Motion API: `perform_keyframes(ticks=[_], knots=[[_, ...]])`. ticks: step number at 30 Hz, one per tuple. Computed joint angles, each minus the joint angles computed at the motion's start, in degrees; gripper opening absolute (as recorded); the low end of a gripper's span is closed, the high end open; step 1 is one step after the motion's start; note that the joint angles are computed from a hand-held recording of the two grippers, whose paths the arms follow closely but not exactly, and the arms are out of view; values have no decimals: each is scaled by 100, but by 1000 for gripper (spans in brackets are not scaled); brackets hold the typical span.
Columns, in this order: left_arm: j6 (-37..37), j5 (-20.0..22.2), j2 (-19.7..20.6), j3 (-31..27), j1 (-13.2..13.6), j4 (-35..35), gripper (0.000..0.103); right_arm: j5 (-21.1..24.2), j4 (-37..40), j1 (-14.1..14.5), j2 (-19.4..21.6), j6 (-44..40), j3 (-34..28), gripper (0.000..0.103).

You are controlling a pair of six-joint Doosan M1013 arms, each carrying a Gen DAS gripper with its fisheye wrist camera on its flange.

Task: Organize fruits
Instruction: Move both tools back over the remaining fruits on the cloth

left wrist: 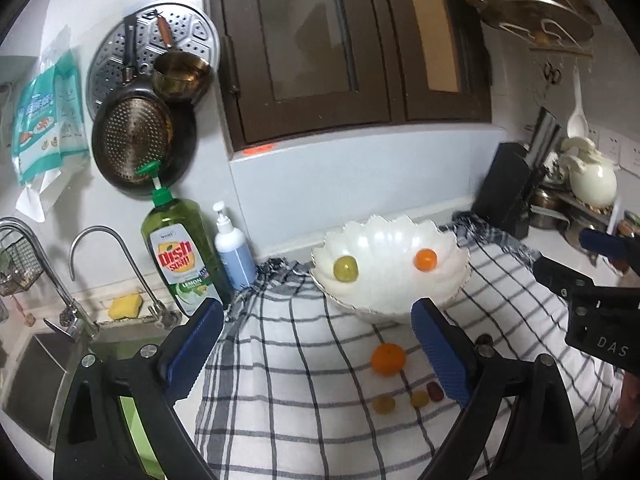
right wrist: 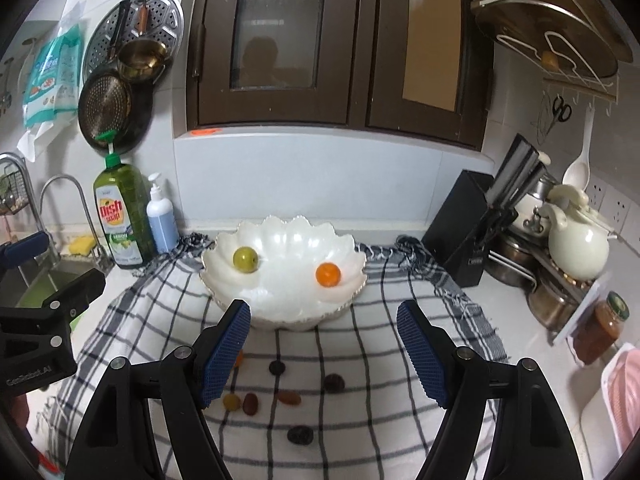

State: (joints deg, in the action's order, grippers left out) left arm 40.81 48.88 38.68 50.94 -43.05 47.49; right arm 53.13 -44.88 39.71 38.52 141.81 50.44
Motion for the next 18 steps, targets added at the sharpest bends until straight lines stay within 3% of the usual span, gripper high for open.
perform_keyframes(ticks=[13,18], knots=[[125,70,-46,441,-72,1,96,134,417,4,-53,-3,429,77],[256,106,-10,504,-90,-18,94,258,935,-45,0,-228,473,77]])
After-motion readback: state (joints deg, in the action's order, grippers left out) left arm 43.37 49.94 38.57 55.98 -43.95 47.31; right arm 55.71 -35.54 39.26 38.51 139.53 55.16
